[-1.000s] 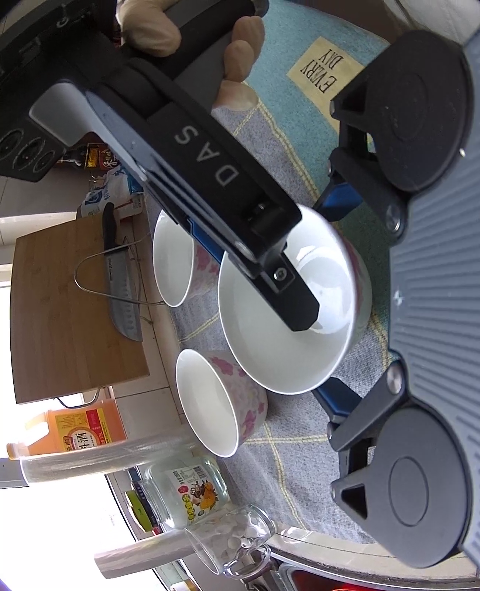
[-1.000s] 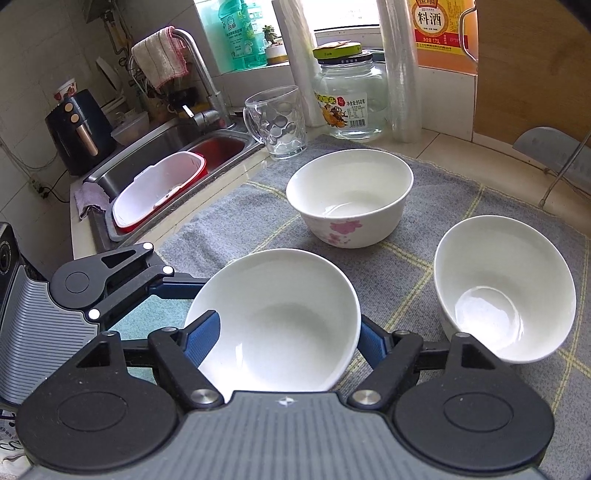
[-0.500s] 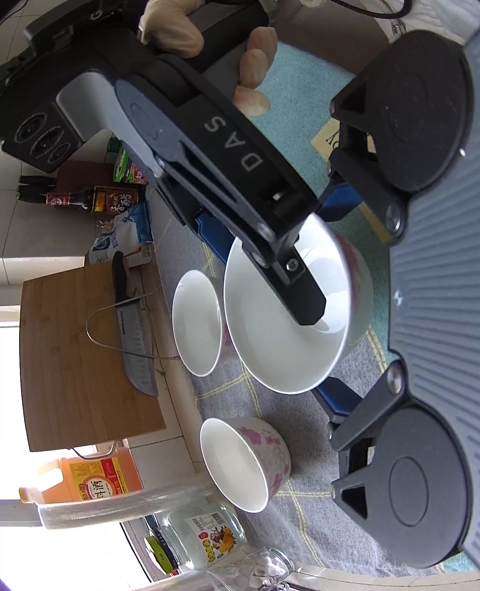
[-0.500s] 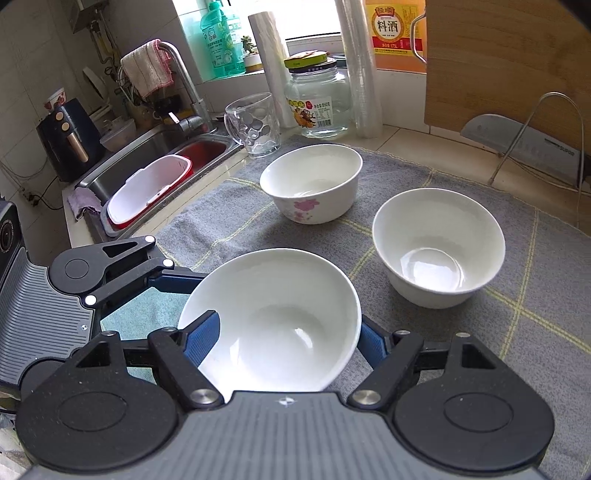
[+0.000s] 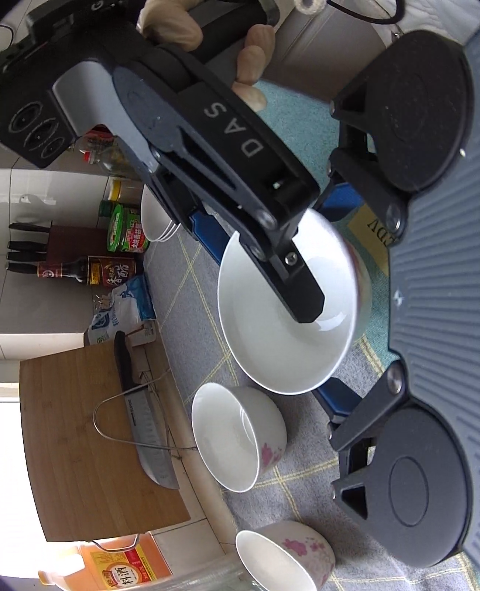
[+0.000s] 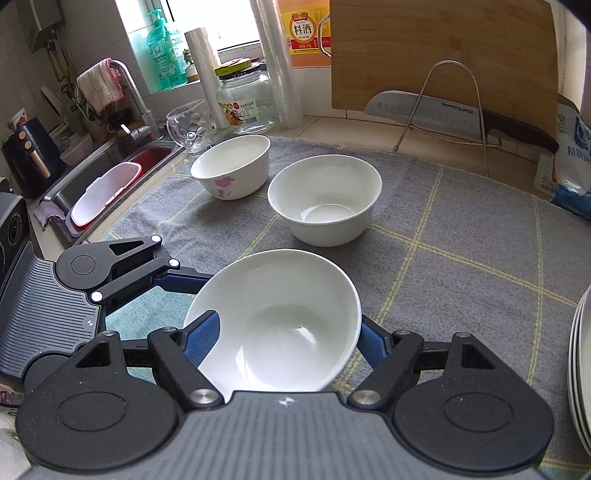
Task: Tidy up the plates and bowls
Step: 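Lift and carry the bowl toward the plate stack with the right gripper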
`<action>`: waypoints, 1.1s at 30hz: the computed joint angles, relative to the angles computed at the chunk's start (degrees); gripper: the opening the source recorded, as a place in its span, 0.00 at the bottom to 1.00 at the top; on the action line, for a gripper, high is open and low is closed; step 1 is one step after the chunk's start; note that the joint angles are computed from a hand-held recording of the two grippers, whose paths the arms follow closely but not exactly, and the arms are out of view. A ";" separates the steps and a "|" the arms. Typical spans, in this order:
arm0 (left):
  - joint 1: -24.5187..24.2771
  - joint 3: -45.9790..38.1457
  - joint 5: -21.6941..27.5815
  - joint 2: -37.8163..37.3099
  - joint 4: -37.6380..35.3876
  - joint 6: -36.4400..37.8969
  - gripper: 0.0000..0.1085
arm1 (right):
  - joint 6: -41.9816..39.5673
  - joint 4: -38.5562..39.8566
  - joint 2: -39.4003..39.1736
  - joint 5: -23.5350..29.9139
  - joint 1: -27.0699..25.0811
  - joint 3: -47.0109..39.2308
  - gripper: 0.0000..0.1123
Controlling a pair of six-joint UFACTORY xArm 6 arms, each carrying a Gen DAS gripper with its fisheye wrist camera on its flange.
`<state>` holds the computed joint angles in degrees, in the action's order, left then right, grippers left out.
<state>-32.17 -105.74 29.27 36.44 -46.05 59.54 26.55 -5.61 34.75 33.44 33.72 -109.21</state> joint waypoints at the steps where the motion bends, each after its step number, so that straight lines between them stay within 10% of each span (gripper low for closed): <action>1: -0.24 -0.18 0.03 0.16 0.04 0.04 0.83 | 0.25 -0.15 -0.54 -0.21 -0.13 0.90 0.74; 24: -0.90 -5.46 2.62 4.34 4.82 -6.14 0.83 | -3.59 3.67 -2.08 -0.28 -1.47 4.55 0.74; 33: -0.23 -4.08 5.16 2.99 2.36 -4.42 0.88 | -4.51 4.74 -2.82 -2.53 -1.75 5.98 0.90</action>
